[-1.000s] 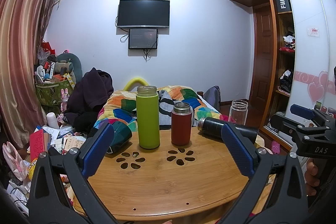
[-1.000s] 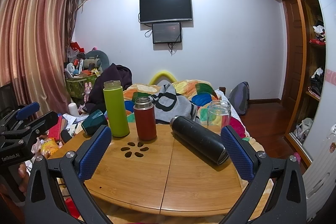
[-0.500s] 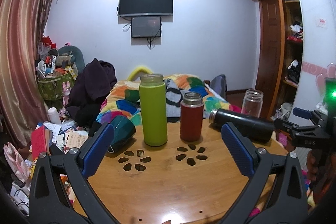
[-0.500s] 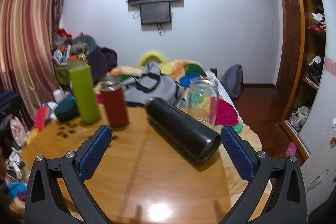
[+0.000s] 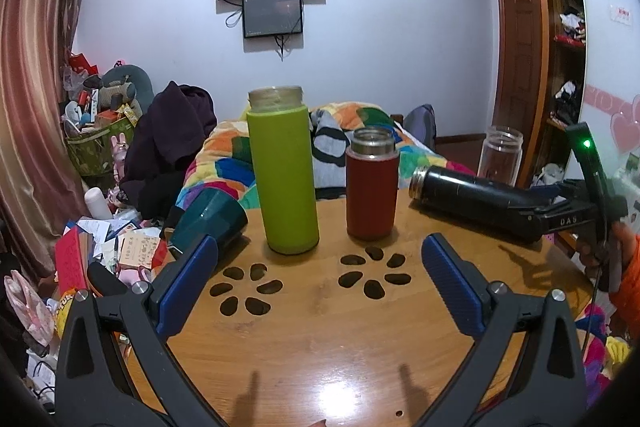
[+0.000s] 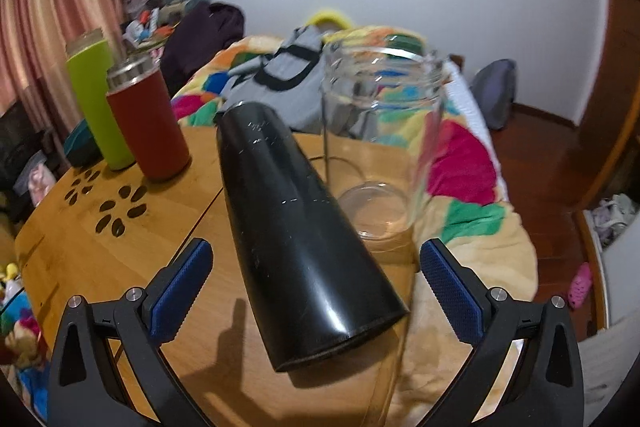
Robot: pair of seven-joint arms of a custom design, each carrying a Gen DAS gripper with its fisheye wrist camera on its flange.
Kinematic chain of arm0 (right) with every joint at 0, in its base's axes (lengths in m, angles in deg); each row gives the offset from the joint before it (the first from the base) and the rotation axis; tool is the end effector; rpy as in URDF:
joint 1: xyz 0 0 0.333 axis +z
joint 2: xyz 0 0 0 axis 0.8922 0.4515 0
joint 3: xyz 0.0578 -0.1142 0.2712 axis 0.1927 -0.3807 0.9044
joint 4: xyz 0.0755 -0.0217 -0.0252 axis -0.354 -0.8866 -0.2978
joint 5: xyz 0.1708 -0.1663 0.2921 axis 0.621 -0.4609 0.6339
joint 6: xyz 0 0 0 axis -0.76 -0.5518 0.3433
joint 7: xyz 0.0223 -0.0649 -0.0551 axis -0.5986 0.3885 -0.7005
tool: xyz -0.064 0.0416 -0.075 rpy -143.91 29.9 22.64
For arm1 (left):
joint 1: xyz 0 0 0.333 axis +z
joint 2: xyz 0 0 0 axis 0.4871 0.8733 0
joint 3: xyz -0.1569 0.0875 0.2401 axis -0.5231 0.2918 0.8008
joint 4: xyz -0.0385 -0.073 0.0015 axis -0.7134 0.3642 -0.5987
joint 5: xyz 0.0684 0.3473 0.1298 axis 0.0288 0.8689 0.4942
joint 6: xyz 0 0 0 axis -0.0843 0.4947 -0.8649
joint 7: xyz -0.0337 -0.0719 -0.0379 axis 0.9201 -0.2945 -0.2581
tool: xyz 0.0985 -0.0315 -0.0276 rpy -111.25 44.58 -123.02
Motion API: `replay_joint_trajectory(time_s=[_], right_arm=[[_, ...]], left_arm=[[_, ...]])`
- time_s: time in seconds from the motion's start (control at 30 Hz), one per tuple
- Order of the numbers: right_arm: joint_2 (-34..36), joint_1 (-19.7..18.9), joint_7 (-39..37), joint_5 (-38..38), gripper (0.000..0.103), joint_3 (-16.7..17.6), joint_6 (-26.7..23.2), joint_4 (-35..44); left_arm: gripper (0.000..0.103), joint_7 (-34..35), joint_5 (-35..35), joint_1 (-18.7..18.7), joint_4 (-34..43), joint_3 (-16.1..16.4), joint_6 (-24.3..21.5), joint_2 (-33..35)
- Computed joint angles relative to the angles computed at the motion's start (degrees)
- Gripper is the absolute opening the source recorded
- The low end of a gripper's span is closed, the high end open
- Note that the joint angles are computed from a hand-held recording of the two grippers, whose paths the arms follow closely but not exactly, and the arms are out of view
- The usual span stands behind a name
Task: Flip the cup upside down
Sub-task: 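Move the right tool to the lying black thermos and close around its body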
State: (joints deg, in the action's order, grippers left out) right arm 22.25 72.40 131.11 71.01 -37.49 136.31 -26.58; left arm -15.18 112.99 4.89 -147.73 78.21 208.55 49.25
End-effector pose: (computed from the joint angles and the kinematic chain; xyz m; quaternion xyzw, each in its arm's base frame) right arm 0.7685 0.1781 0.4395 -0.8125 0.4450 -0.1446 0.3477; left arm 0.5427 -0.3563 0.5175 -0.6332 0.5743 -0.3279 0.4022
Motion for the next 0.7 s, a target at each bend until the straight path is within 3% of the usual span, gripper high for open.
replay_joint_trajectory(time_s=[0.1, 0.3, 0.5, 0.7], right_arm=[[1.51, 1.37, 0.52, -2.4, 0.078, -1.24, -2.12, 2.69], [-2.99, 0.53, -2.24, -1.18, 0.065, 0.08, -1.17, -4.08], [-9.7, 0.43, -4.28, 1.36, 0.062, 0.72, 3.39, -15.09], [-19.4, -0.18, -10.04, 6.91, 0.062, 2.84, 10.94, -30.98]], left_arm=[[0.103, 0.95, -0.44, -0.09, 0.41, -0.02, -0.02, 0.53], [0.103, 0.65, -1.27, -0.16, -0.27, -0.02, 0.14, 0.06], [0.103, -1.31, -0.28, -0.11, -2.13, -0.39, 0.14, -1.55], [0.103, -2.59, 0.21, 0.18, -3.68, -1.32, -0.26, -3.07]])
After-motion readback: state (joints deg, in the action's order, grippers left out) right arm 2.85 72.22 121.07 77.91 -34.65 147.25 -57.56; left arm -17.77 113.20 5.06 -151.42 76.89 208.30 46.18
